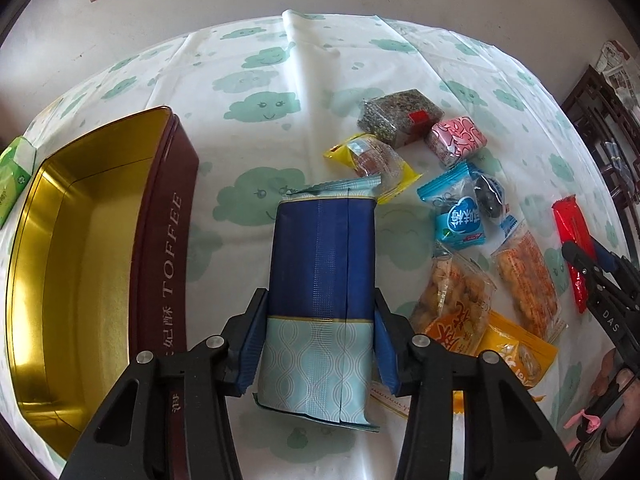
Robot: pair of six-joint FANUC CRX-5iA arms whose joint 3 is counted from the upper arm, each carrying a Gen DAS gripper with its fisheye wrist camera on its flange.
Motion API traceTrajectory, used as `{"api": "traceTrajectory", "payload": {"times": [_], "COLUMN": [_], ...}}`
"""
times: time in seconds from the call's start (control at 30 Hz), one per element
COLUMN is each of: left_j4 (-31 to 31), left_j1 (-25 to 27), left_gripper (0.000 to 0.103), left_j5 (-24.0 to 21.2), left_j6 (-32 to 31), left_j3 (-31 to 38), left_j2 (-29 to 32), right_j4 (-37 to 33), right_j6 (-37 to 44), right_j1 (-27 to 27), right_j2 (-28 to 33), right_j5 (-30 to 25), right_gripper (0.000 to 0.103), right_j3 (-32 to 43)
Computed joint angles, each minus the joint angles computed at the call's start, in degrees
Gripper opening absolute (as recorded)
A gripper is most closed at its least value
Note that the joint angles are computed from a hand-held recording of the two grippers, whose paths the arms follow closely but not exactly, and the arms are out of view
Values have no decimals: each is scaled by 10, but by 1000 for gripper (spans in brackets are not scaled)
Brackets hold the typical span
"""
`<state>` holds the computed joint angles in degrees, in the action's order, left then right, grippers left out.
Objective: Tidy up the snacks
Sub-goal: 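Carry the blue-and-white packet into the tin and release it while the right gripper holds the red snack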
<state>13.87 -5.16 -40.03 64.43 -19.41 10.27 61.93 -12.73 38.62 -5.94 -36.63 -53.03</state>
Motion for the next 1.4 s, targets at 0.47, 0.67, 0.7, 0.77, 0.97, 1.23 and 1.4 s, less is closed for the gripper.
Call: {"api": "traceTrajectory", "payload": {"times": [0.47, 0.67, 0.7, 0.77, 0.97, 1.23, 1.4], "left_j4": [49, 51, 47, 20, -44, -91, -94], "left_j1": [26, 67, 75, 91, 143, 174, 181], "left_gripper": [44, 44, 44, 44, 44, 44, 44], "left_j5": [-4, -5, -4, -2, -1, -5, 0], "left_j6": [-56, -69, -69, -56, -25, -7, -10], "left_j3": [-37, -45, -44, -37, -10, 8, 0], "left_j2": [-67, -96, -98, -98, -73, -34, -30], "right_j4": [3, 3, 3, 4, 4, 4, 4], "right_j6": [-3, -3, -3, -4, -3, -3, -3], "right_j1": [3, 3, 3, 3, 3, 3, 3], "right_j2": [3, 3, 3, 3, 3, 4, 4], "right_j5": [-5, -5, -5, -5, -5, -5, -5], "right_gripper": [47, 47, 47, 48, 48, 48, 48], "right_j3": [1, 1, 1, 1, 1, 1, 1]}}
